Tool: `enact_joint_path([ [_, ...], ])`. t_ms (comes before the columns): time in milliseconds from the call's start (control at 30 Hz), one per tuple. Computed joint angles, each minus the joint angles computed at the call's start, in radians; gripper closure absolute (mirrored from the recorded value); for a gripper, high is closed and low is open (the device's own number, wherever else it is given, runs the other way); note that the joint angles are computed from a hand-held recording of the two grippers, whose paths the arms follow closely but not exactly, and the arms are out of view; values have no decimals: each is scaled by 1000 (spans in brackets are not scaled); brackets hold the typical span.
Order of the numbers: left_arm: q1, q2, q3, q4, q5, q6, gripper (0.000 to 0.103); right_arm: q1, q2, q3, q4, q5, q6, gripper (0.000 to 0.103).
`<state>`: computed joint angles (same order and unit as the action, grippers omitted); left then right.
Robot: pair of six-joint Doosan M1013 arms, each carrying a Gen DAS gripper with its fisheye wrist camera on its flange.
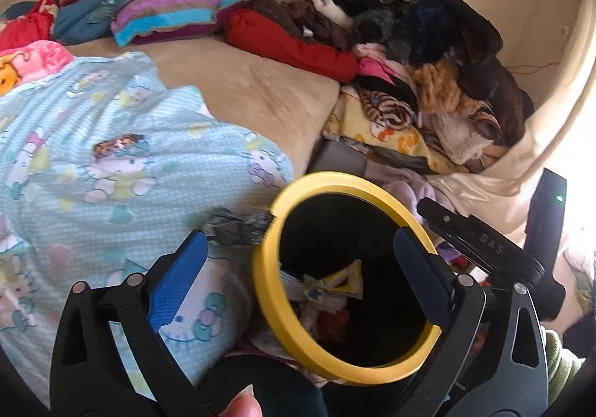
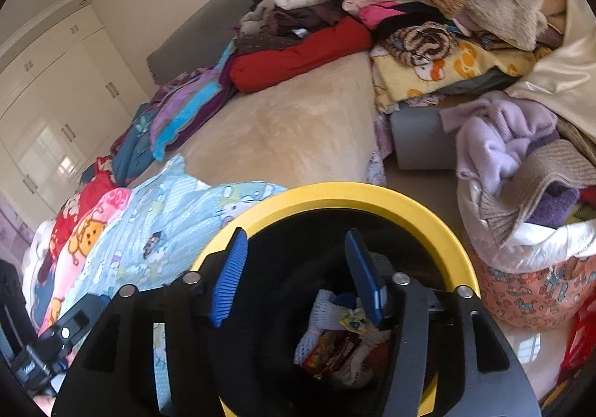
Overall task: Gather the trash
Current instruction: 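Open both tools to drop the bottle and yellow wrapper into the bin, then lower the open right tool onto the dark green wrapper and grasp it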
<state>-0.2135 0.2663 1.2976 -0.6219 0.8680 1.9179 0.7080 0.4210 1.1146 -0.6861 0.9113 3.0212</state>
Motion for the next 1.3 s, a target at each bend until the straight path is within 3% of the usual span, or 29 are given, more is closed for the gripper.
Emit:
enact_joint_path([
  [333,38,-3,4,38,-47,-69,11,21,43,-81,46,-31,-191,46],
  [700,82,1,8,88,-83,-164,11,43,133,-235,168,-15,-499,43],
  [900,105,19,-3,124,-89,-224,11,41,203,-346,267,63,-656,43],
  [1200,134,65,-34,141,-57,-277,11,55,367,-608,264,299,-982,43],
  [1300,140,91,-62,140,-35,-293,11,48,447,-751,272,415,-1096,43],
])
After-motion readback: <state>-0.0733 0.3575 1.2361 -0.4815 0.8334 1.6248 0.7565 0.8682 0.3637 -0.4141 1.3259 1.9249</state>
